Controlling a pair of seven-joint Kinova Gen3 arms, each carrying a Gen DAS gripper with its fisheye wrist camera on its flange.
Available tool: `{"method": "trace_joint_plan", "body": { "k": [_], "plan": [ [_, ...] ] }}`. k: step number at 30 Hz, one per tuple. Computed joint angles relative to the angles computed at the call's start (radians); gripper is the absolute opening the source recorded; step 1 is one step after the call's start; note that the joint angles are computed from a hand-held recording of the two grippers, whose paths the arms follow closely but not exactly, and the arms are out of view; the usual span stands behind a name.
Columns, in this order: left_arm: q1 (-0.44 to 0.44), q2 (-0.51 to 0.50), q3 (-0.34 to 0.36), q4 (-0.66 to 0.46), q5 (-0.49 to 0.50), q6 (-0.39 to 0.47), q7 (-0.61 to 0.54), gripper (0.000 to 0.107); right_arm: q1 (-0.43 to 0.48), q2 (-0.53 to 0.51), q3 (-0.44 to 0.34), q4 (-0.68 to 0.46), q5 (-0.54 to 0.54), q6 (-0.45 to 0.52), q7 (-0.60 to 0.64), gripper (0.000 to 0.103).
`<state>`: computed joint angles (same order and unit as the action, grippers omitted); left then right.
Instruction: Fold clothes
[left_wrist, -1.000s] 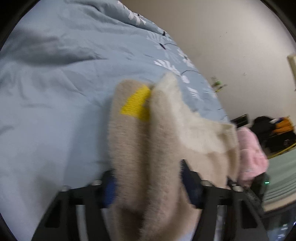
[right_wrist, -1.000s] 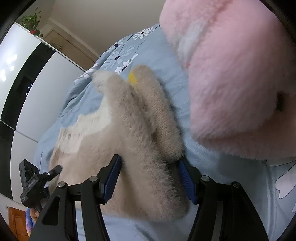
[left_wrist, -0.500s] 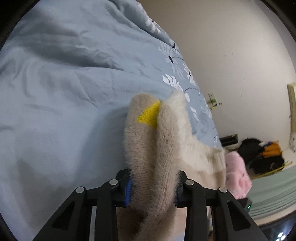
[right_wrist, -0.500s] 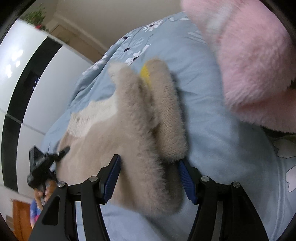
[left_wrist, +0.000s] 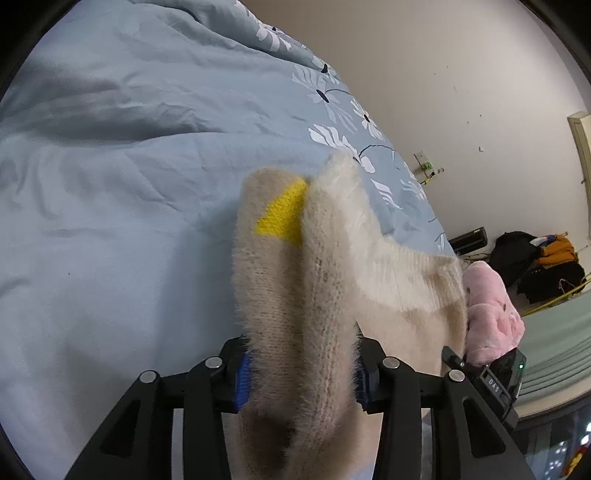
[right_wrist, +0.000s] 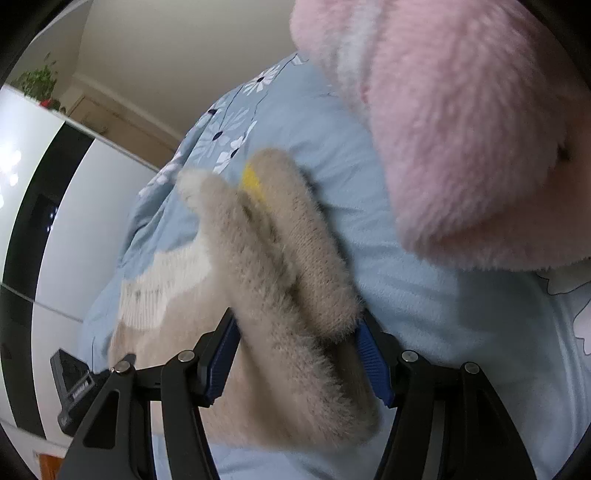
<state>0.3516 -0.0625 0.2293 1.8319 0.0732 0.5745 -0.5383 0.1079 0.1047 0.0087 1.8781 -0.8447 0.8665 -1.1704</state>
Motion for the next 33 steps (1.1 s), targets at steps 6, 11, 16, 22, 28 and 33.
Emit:
{"method": "trace_joint_plan", "body": {
  "k": [6, 11, 16, 22, 28, 33],
  "plan": [
    [0.029, 0.018, 0.055, -0.083, -0.187, 0.111, 0.14, 0.038, 0.017, -0.012, 0.011, 0.022, -0.044, 0.006, 0.021, 0.047],
    [0.089, 0.026, 0.088, -0.172, -0.332, 0.242, 0.226, 0.033, 0.008, -0.054, 0.017, 0.0, -0.004, 0.052, 0.014, 0.03],
    [0.135, 0.007, 0.115, -0.26, -0.424, 0.316, 0.254, 0.032, 0.023, -0.109, 0.061, -0.042, -0.049, 0.166, 0.112, 0.01],
    [0.198, 0.069, 0.145, -0.449, -0.531, 0.464, 0.244, 0.032, 0.013, -0.132, 0.092, -0.149, -0.017, 0.263, 0.147, 0.01],
    [0.227, 0.06, 0.084, -0.383, -0.47, 0.464, 0.291, 0.031, 0.036, -0.081, 0.094, -0.141, 0.026, 0.335, 0.143, 0.01],
    [0.162, -0.028, 0.066, -0.184, -0.378, 0.33, 0.385, 0.031, 0.022, -0.074, 0.059, -0.119, 0.059, 0.315, 0.192, 0.016]
  ]
}}
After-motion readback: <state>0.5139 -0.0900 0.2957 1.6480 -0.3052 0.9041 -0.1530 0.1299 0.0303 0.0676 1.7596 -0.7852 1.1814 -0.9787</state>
